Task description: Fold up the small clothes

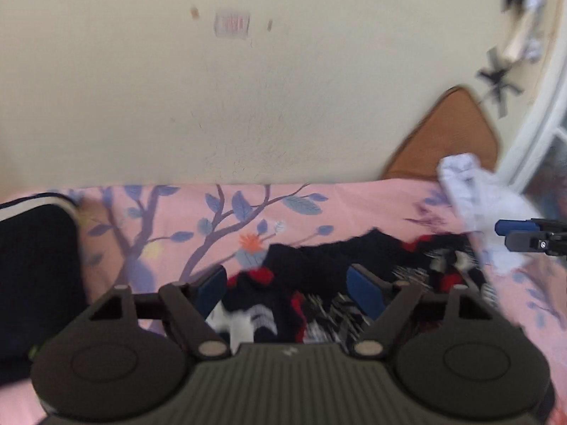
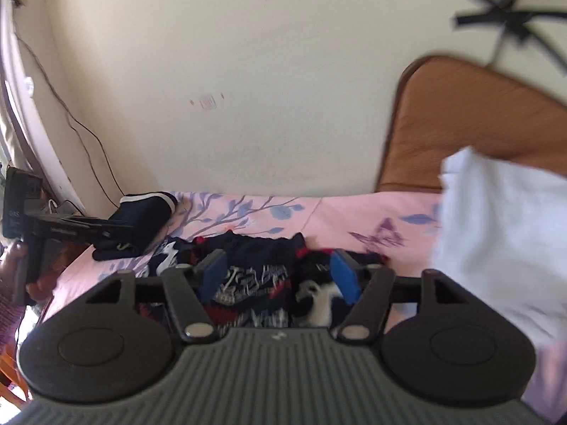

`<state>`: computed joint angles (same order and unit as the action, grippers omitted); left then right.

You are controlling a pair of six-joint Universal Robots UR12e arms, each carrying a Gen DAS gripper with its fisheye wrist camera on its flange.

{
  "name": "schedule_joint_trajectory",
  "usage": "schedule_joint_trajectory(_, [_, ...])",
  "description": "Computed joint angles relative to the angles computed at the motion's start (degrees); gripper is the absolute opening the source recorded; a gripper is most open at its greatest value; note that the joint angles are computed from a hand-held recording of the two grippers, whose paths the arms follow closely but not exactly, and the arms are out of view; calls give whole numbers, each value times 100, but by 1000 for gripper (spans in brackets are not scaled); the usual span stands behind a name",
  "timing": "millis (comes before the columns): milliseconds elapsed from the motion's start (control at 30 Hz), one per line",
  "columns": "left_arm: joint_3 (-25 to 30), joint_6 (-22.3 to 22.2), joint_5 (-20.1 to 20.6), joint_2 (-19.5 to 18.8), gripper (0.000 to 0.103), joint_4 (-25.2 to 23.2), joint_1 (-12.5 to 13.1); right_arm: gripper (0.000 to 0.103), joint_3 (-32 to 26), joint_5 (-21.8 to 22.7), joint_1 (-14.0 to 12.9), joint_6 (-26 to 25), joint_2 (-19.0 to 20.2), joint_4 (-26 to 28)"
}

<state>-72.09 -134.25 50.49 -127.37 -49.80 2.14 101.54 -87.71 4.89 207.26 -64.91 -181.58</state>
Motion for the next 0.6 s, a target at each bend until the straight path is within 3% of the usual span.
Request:
schedule_joint_trajectory(100, [661,-167,559,-449,75,-584,-287,68,-694,266,-137,7,530,674])
schedule_joint_trajectory(133, [803,-126,644,-550,66,-817,-330,68,-857,395,-180,42,654,867])
schedule_joint_trajectory(167, [896,3,649,-608,44,-1039,-357,68,-999,634,-225,77,763,1049])
schedule_joint_trajectory(233, [751,219,649,-576,25,-812,-379,65,-1236,996,-267,-215,924,1499])
schedule_joint_trajectory(267, [691,319,595,-548,15,-772,-373,58,-1317,1039,-243,-411,968,1699])
schedule_joint_trajectory(300, [658,334,530,-527,12,-760,-359,26,-1356,927,-191,-649,991,1783])
schedule_joint_trajectory(333, [651,316,481,-509,11,-789,-346,21,-1338,789,-140,-779,975,1691])
schedule_joint_trajectory(467, [375,241,-136,-238,10,-799,-168,16,-1041,687,-110,-456,729,946])
schedule_joint_trajectory(600, [-352,857,-1153,405,10,-922,205,16,-476,341,127,-742,105,337])
